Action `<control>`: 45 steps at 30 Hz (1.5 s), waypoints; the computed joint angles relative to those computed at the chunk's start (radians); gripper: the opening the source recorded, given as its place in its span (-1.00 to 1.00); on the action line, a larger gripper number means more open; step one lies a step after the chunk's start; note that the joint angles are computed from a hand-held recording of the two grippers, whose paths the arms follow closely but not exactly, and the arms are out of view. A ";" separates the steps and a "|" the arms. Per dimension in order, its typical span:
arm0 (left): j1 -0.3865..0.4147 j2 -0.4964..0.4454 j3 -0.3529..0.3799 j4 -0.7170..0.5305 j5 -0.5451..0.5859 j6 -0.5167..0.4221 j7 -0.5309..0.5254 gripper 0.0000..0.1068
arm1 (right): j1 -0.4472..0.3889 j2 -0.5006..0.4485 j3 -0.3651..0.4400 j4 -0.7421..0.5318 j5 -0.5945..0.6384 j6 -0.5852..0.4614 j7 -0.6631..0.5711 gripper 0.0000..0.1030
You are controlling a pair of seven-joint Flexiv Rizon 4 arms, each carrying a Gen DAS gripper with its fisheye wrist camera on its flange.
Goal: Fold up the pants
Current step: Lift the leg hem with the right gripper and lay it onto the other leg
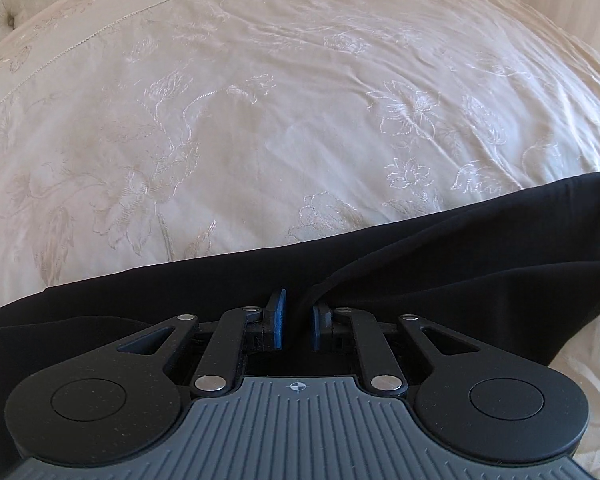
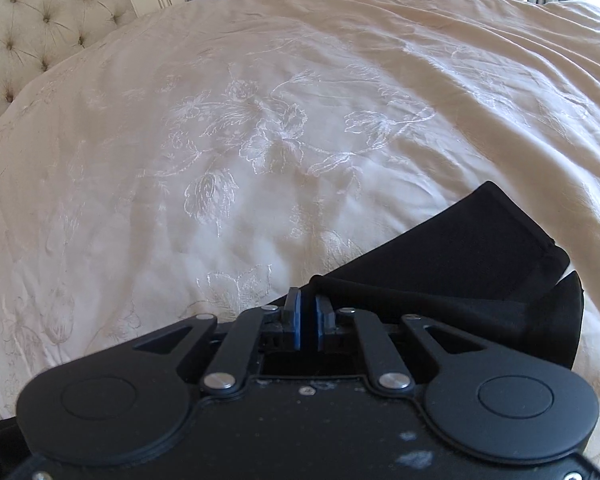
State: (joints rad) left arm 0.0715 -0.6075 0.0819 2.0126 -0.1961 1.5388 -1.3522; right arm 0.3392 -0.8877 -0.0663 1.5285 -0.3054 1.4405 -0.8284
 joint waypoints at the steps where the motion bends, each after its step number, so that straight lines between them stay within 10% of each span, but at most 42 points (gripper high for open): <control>1: -0.005 -0.002 0.007 -0.006 0.006 -0.009 0.006 -0.73 | 0.004 -0.010 -0.009 -0.007 -0.002 0.013 0.002 -0.68; 8: -0.009 -0.014 0.010 -0.019 0.033 -0.011 0.044 -0.73 | -0.018 0.037 -0.015 0.060 0.050 0.152 0.016 -0.43; 15: 0.003 -0.019 -0.004 -0.021 0.022 -0.006 0.050 -0.73 | 0.096 0.084 -0.259 0.199 0.198 0.268 0.128 -0.34; 30: 0.003 -0.023 -0.007 -0.013 0.023 0.024 0.061 -0.75 | 0.040 0.023 -0.220 0.158 0.161 0.196 0.185 -0.33; 33: -0.005 -0.017 -0.002 -0.003 0.027 0.044 0.065 -0.77 | 0.044 0.017 -0.222 0.155 0.127 0.190 0.162 -0.97; 40: 0.082 -0.004 -0.120 -0.002 0.011 0.081 0.107 -0.80 | 0.187 0.004 -0.407 0.190 0.135 0.195 0.218 -0.98; 45: -0.004 -0.049 -0.036 -0.069 0.018 0.046 0.118 -0.78 | 0.248 -0.017 -0.502 0.203 0.127 0.127 0.286 -0.98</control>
State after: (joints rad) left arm 0.0673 -0.6562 0.0456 1.9432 -0.1778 1.5848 -1.2345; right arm 0.5874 -0.9043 -0.5687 1.7312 -0.1786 1.5675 -0.5422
